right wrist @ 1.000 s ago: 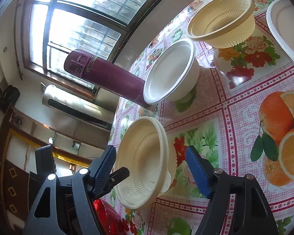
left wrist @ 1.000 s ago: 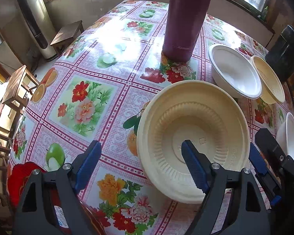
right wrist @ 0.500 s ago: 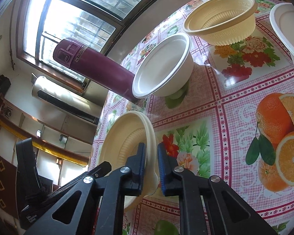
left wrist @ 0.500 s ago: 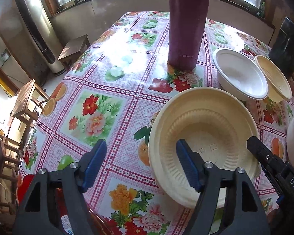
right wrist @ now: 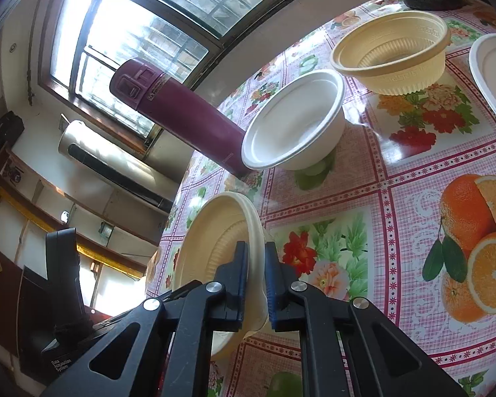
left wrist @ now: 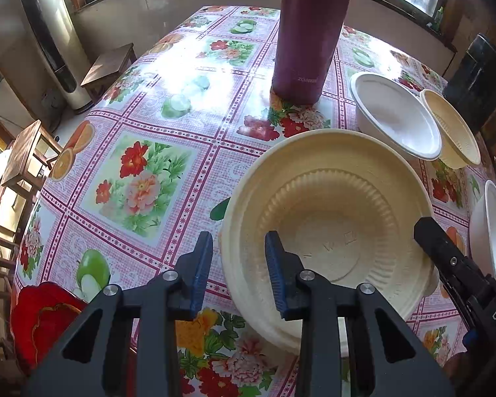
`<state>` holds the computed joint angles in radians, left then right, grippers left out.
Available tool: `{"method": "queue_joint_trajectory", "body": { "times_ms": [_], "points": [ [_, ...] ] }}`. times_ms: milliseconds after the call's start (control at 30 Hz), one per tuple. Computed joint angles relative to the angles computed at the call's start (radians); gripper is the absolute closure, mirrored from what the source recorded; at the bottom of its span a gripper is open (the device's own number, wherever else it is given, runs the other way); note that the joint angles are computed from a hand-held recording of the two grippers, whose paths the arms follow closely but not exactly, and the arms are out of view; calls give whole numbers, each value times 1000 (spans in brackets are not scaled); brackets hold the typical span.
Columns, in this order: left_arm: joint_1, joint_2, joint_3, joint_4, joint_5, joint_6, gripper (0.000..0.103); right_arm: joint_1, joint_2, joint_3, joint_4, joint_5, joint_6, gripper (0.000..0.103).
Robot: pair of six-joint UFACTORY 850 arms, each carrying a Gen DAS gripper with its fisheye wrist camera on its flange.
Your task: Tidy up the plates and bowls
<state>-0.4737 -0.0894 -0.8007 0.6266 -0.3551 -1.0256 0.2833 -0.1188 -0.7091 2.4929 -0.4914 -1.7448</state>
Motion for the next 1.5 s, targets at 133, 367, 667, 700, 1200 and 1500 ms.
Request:
{"method": "queue_joint_trajectory", "body": {
  "times_ms": [133, 367, 667, 700, 1200, 1500],
  "points": [
    [1, 35, 21, 26, 5, -20, 76, 20, 19, 3, 43, 3, -76, 94],
    [31, 55, 40, -78, 27, 75, 76, 19, 34, 12, 44, -10, -83, 94],
    [57, 106, 75, -208, 49, 209, 76, 8, 54, 28, -29, -92, -24, 94],
    [58, 121, 82, -203, 45, 206, 76, 9, 57, 30, -41, -105, -13, 94],
    [112, 512, 327, -50, -76, 162, 76, 108, 92, 42, -257, -249, 141, 94],
    [351, 609, 451, -571, -67, 708, 72, 297, 82, 4, -252, -61, 10, 94]
  ]
}}
